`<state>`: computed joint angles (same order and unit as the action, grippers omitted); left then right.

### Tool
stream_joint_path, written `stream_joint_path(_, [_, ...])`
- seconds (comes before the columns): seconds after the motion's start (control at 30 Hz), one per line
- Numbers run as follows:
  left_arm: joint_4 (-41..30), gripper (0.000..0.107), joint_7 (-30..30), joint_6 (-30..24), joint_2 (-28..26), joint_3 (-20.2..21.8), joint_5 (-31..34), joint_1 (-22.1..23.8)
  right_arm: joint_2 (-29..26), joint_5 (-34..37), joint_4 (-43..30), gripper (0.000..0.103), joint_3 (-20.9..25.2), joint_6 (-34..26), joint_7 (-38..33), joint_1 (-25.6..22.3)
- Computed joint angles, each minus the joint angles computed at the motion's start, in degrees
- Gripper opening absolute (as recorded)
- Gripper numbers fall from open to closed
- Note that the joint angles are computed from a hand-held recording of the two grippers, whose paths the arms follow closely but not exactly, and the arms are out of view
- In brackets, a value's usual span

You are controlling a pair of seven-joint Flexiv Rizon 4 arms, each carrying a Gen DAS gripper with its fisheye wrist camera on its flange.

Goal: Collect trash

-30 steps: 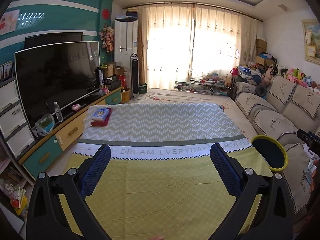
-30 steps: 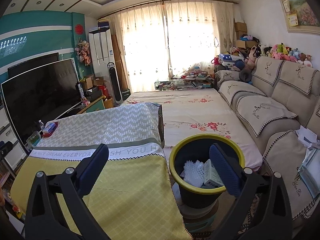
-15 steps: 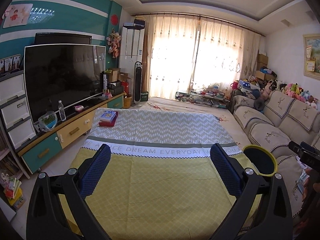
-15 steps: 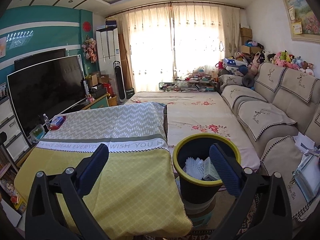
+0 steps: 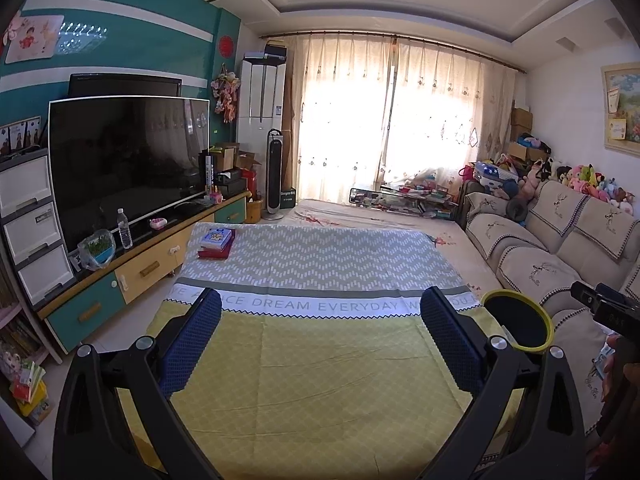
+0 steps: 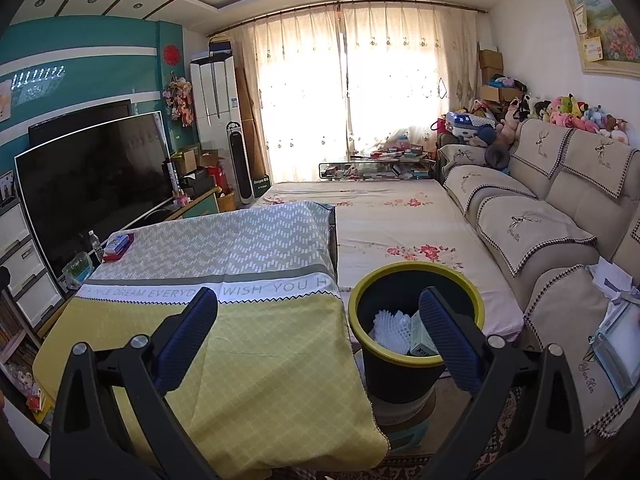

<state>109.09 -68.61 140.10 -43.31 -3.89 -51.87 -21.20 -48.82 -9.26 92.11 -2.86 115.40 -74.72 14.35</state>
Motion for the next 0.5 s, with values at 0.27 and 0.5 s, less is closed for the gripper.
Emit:
stream_joint_path(0.27, [-0.4, 0.098, 0.3, -1.1, 0.0, 0.0, 0.2, 0.2, -0.4, -0.7, -0.6, 0.096, 0.5, -0.9, 0.3, -0.4])
stream_joint_path(0.5, [-0.7, 0.098, 0.4, -1.6, -0.3, 0.4, 0.2, 0.1, -0.4, -0.9, -0.6, 0.096, 0.5, -0.9, 0.3, -0.3])
